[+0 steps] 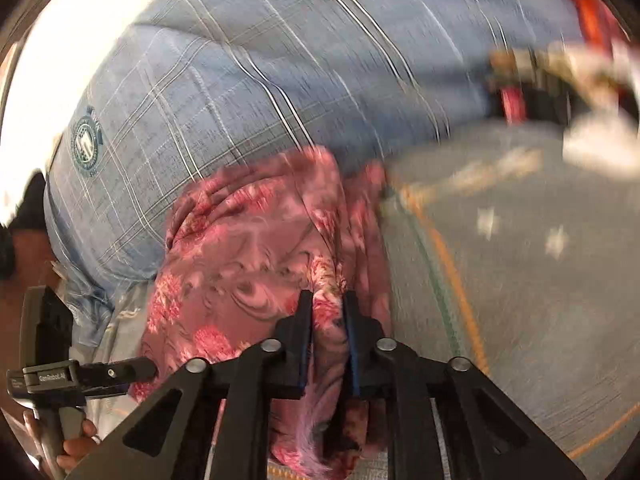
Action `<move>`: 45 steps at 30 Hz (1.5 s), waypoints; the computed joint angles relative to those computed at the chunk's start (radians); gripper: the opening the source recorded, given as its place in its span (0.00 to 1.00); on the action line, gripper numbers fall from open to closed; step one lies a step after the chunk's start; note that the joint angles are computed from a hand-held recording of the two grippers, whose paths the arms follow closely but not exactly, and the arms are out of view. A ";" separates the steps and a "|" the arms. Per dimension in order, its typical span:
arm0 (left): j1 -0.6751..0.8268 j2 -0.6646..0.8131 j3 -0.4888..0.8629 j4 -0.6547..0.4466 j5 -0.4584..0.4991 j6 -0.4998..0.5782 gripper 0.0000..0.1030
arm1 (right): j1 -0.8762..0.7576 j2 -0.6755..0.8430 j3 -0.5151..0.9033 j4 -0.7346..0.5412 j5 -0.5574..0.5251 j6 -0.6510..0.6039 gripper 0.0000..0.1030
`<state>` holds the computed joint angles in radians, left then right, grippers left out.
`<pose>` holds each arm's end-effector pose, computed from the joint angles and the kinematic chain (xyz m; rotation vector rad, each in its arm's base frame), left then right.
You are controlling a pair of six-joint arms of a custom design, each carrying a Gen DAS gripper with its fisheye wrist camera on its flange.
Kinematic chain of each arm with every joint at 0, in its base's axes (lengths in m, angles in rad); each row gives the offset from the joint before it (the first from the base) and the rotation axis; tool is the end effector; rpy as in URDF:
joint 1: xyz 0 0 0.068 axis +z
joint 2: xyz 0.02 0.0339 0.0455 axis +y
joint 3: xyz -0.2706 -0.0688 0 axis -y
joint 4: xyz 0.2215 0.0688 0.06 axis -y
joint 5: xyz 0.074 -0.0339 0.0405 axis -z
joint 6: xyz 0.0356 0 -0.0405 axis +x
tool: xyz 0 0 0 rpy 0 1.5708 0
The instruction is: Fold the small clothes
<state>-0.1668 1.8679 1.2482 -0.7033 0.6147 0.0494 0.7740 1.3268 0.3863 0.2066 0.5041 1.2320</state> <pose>0.3315 -0.0766 0.1925 0.4115 2.7678 -0.9064 0.1634 0.1357 0.1621 0.7565 2.1181 0.5283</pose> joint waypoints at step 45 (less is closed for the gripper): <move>0.138 -0.388 -0.139 -0.044 0.062 -0.033 0.25 | 0.280 -0.050 0.151 0.141 0.133 -0.330 0.25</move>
<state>-0.0284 1.4801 1.1097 -0.7471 0.6768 0.0165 1.0535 1.2766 0.5374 0.3479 0.6374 0.9020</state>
